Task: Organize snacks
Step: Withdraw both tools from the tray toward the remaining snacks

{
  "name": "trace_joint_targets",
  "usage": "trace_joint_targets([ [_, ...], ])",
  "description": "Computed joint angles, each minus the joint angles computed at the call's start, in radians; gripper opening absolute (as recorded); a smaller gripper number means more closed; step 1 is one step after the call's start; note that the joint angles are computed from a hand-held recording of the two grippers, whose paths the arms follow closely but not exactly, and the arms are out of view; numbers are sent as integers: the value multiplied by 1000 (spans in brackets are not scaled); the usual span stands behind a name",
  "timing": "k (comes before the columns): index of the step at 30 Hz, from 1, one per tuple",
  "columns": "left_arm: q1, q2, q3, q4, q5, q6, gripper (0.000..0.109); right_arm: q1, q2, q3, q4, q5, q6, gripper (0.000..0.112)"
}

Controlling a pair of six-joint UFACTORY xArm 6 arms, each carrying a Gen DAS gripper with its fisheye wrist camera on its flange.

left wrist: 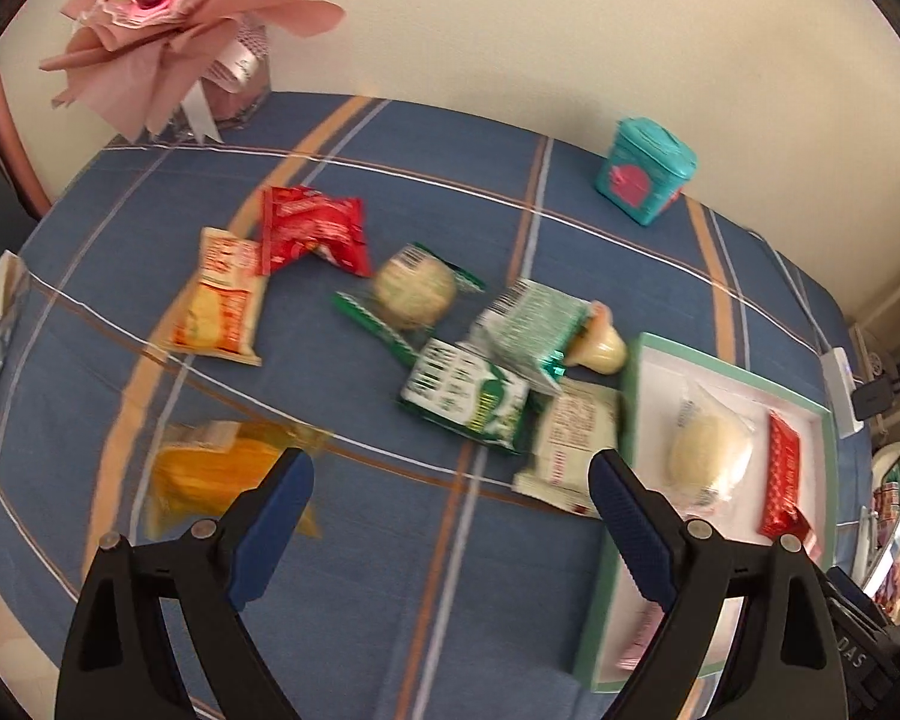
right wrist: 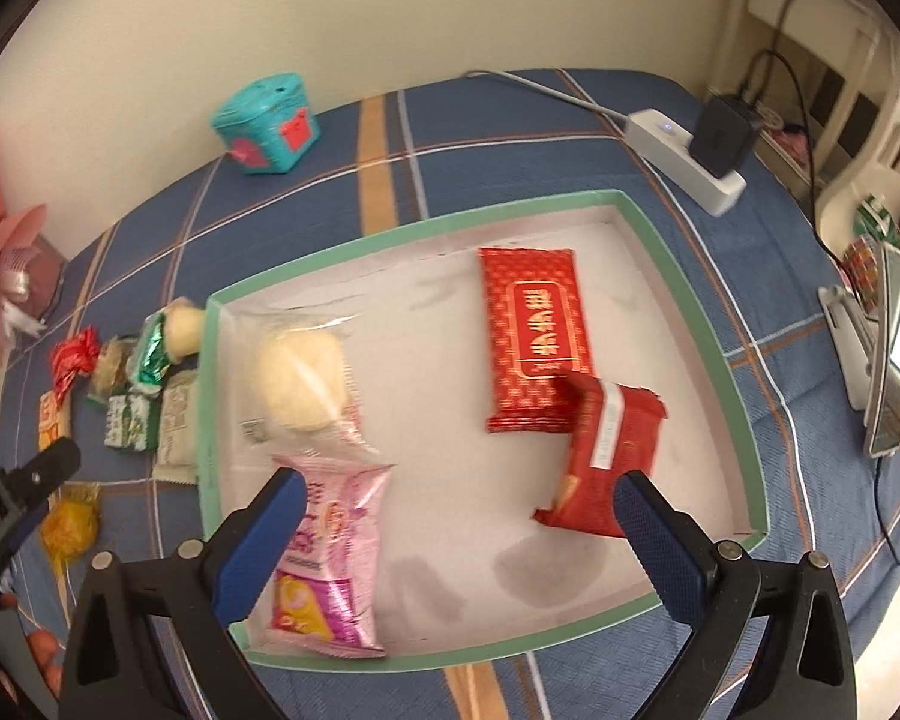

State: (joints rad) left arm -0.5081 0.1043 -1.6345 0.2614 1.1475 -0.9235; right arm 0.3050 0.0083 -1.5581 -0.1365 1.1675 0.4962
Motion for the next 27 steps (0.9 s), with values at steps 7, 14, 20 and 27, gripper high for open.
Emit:
trace_joint_targets([
  [7,55,-69,69,29,52,1,93,57,11,-16,-1,-16,-9,103],
  [14,99,-120,126,56,86,-6,93,104,34,-22,18,-20,-35,103],
  [20,141,-156,180,18,65,36,93,138,54,-27,-3,-32,-24,103],
  [27,188,-189,236,-39,14,46,93,162,79,-43,35,-88,-33,103],
])
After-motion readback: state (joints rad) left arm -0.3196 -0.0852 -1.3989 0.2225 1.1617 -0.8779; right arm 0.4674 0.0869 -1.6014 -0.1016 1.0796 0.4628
